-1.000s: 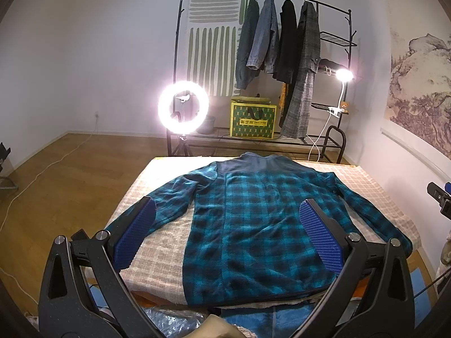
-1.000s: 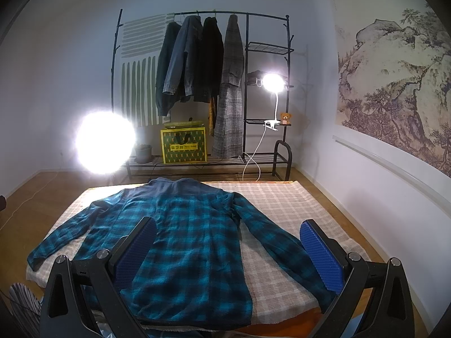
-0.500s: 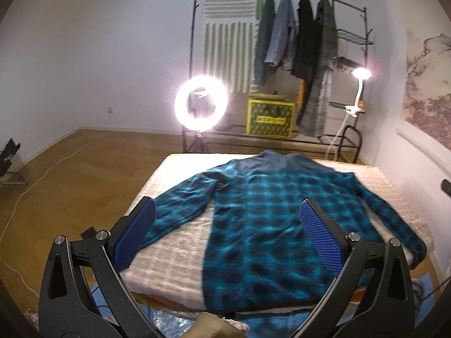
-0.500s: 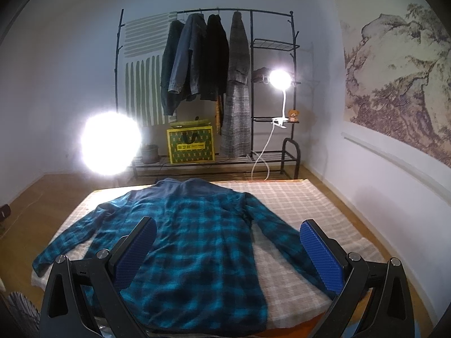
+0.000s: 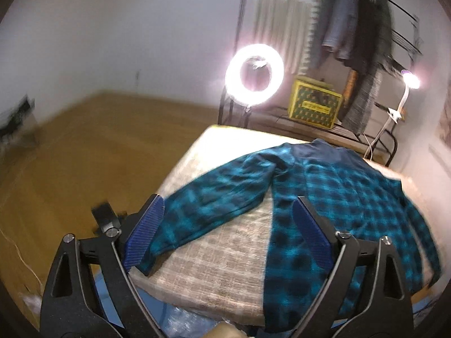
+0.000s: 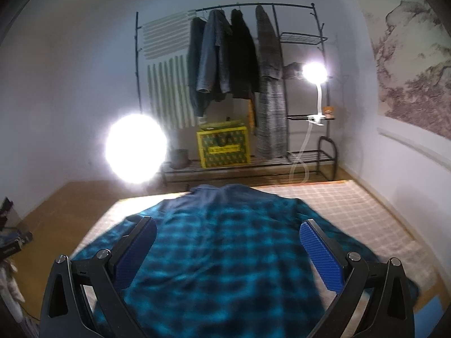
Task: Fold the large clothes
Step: 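Lower the left tool and grasp the side edge of the plaid shirt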
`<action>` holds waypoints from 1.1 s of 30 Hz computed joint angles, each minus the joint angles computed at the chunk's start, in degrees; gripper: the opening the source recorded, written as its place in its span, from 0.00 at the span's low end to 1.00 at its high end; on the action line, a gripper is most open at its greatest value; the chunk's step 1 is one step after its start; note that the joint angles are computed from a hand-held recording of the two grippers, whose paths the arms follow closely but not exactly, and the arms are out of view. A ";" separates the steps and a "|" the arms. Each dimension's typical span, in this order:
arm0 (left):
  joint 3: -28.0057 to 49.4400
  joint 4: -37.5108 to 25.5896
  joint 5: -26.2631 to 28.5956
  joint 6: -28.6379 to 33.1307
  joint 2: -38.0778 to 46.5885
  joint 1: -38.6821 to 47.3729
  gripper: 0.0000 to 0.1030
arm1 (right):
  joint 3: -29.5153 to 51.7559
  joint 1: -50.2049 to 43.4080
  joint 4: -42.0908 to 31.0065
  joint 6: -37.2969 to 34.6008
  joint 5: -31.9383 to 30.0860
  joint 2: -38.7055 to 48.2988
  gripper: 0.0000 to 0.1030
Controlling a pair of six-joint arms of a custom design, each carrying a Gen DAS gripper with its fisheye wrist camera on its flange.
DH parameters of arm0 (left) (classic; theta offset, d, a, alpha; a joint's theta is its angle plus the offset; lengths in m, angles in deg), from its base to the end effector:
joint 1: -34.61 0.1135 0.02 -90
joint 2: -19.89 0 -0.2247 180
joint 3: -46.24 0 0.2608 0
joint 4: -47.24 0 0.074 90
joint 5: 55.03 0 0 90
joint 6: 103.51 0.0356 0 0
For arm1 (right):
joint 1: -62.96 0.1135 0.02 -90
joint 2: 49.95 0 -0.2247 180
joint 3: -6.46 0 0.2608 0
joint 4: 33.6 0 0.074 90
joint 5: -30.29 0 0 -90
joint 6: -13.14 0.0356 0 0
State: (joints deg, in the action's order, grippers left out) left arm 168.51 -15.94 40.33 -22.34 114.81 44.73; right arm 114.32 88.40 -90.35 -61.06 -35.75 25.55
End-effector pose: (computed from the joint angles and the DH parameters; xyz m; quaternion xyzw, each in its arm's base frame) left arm 0.3546 0.0599 0.3931 -0.1254 0.8807 -0.0365 0.4553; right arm 0.2600 0.1077 0.4266 0.0430 0.8288 0.0234 0.5575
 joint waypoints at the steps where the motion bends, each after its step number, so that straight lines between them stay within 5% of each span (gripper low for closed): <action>1: 0.88 -0.38 1.41 -0.65 1.61 1.60 0.81 | -0.26 -0.15 1.91 0.07 -1.48 1.00 1.00; 11: 15.72 -7.63 11.46 -3.93 24.63 16.82 0.72 | 0.36 0.96 14.12 -2.28 -10.31 12.95 1.00; 26: 26.65 -11.52 16.60 -11.58 45.41 25.20 0.71 | 4.16 0.98 8.81 -5.66 -15.84 18.67 0.99; 33: 32.61 -14.83 20.01 -11.92 50.33 25.17 0.50 | 4.65 1.84 7.48 -6.19 -14.54 19.07 0.99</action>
State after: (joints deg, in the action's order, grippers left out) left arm 201.12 -30.77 60.34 -34.26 165.14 69.91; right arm 118.97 90.24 -82.87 -67.25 -50.28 44.62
